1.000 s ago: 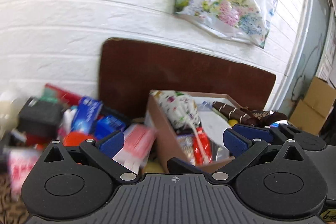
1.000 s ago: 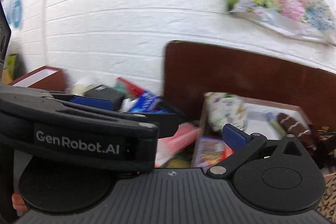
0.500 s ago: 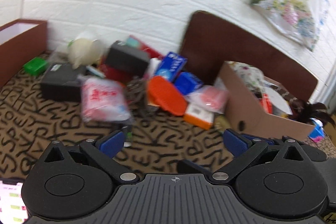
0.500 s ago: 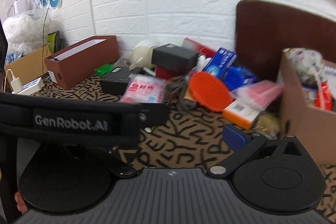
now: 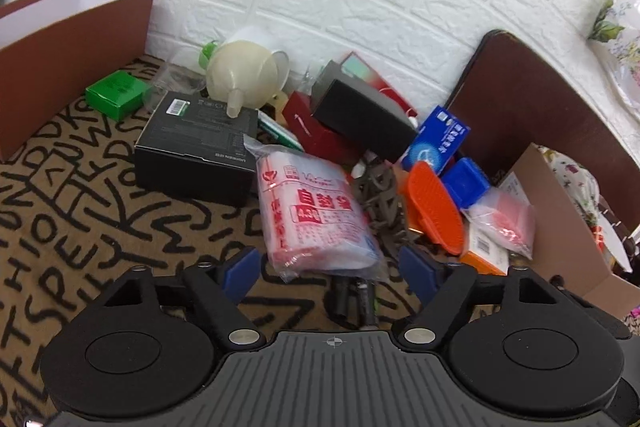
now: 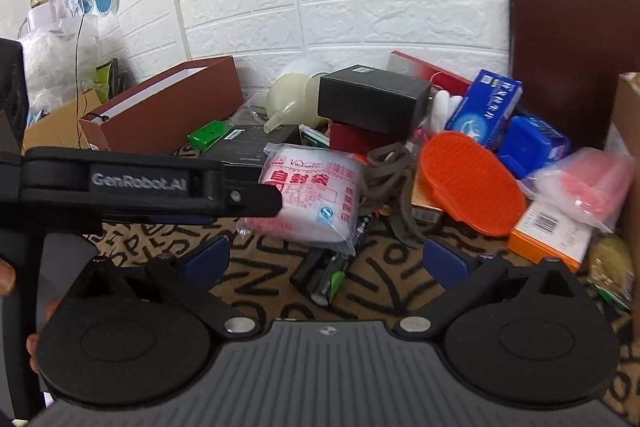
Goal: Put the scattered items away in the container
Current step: 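Move the right gripper back to the clear zip bag on the table, then close the right gripper on the clear red-printed zip bag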
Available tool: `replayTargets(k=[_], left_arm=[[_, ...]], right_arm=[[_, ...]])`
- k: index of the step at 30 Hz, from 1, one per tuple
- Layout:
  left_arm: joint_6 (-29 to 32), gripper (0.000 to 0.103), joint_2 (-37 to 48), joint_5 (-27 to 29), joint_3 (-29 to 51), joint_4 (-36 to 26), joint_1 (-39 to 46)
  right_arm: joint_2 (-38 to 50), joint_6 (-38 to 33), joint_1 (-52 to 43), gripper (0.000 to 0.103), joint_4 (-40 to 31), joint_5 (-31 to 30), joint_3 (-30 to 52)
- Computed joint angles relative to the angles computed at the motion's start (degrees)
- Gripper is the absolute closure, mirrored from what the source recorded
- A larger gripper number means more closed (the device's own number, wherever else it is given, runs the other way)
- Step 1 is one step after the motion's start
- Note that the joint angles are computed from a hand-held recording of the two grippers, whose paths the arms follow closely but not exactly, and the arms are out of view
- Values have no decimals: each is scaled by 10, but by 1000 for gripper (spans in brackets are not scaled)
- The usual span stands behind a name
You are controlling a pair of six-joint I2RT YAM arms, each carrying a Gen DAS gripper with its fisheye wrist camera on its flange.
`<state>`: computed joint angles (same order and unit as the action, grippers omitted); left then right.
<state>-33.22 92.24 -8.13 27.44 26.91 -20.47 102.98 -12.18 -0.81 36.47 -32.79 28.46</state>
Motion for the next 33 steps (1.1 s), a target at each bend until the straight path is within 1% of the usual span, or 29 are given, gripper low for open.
replayTargets(k=[5,9,12,14,15,16,18,19,21,24,25,27,29,33], left_arm=[[15,24,70,69,48,8,52],[27,24,115,112,86,3,80],[35,28,143,143,112,-6,97],[34,30,156,160,122,-5,106],[35,41,162,167,126,-6,110],[37,48,166,173,128,-6,112],[36,55,167,185,127,-4,116],[38,60,163,184,125,-7,114],[46,64,147,171,120,-17,105],[40,68,114,161,105,-37,89],[33,69,102,157,94,-37,82],[18,69,76,144,72,-38,62],[8,70,43,118,44,-41,28],[-36,70,-18,85,-13,-43,-54]], right_arm=[[60,-8,29,7,-19,4,68],[108,-15,43,15,-50,0,126],[136,-18,44,18,-81,-14,165],[149,-22,44,23,-97,-24,182],[152,-23,45,26,-99,-27,185],[152,-24,46,29,-93,-26,183],[143,-32,52,33,-93,-13,176],[138,-33,53,36,-97,-10,173],[128,-28,47,40,-111,-18,172],[95,-36,36,47,-133,-31,149],[81,-40,32,50,-136,-33,136],[49,-53,21,52,-145,-40,105],[14,-69,4,53,-163,-52,74],[-73,-124,-55,53,-231,-84,4]])
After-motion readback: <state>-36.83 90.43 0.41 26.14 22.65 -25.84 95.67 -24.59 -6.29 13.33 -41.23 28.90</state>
